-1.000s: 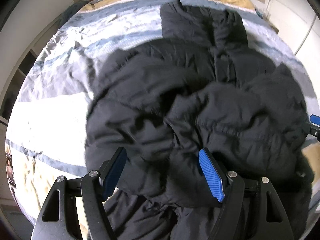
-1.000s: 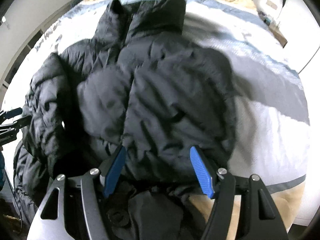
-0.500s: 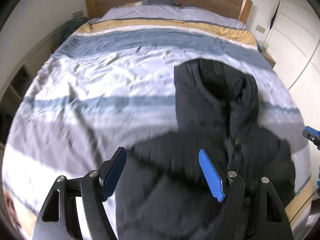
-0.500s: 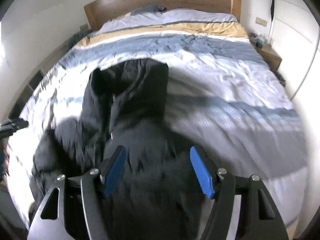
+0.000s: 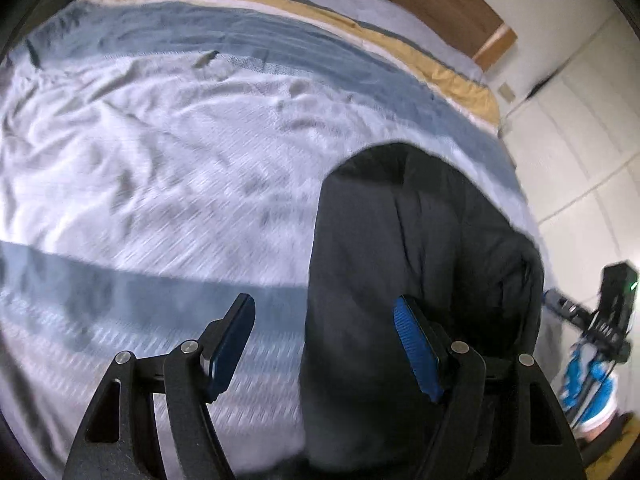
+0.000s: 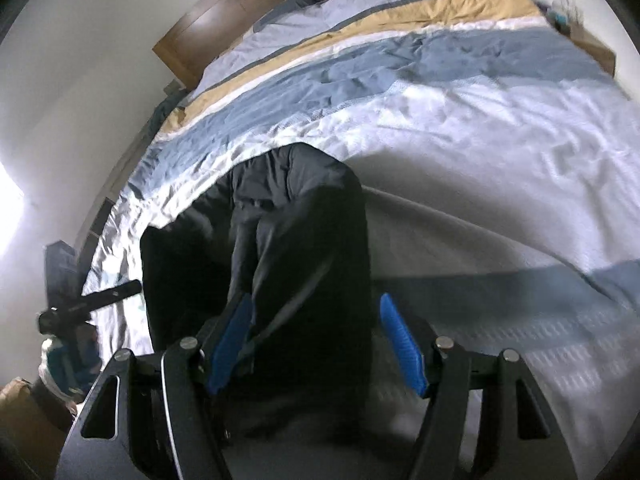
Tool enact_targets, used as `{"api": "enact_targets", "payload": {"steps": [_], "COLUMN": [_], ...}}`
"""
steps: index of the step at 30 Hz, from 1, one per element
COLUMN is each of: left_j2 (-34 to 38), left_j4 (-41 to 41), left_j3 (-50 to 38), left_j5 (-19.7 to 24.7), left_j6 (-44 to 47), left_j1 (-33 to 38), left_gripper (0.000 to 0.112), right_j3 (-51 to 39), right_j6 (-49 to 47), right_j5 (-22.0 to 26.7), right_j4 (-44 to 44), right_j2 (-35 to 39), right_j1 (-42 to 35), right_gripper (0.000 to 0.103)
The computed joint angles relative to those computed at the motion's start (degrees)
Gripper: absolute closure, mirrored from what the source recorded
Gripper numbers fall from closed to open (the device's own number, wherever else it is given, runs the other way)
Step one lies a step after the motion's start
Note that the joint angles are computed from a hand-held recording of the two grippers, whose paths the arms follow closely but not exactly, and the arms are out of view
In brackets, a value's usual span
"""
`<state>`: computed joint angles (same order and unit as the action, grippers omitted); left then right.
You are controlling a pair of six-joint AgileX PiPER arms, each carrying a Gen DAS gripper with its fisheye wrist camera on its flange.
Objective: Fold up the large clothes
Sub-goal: 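Grasp the folded coat's side with both grippers and lift it over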
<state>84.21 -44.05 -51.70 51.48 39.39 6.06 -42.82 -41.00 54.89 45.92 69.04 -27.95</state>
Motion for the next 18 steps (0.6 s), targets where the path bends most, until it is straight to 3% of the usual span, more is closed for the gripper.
{"api": "enact_targets", "payload": {"steps": [5,12,13,16,17,18], "left_j2": [5.53,10.57,10.93,12.21,11.77,11.00], "left_j4": [-4.87,-5.49,-4.29,-0.65,1.04,2.56], "left_j3": [-3.71,-7.46,-7.86,-9.51,-9.53,-9.27], "left_j5": [-1.22,-5.04,-5.86,-6.09,-6.72,-7.44], "left_j6": [-0.02,-5.45,-7.57,-12.55,-13.73,-14.56], "left_j1": [-1.64,-7.15,-8.33,-10.70,-11.51,-12.24], "left_gripper": [0.042,0.042,0.053,0.093,0.097,0.099], "right_j3": [-1.98,-5.67,-6.12,-8.06,-8.61,-9.13], "right_j6": [-1.95,2.57,3.32,6.68,7.56,8.55], "right_j5": [-5.69,-10.53,-11.05,-12.12,-12.35,-12.50], "right_j4": [4.68,3.30,2.85,0.05,-1.00,-2.38], "right_j2": [7.45,13.58,14.18,15.74,15.92,16.03], "right_j1": [3.91,8.71,9.13,10.92,11.38,11.89], "right_gripper": [0.038,0.038,0.039,0.056,0.069,0.075]}}
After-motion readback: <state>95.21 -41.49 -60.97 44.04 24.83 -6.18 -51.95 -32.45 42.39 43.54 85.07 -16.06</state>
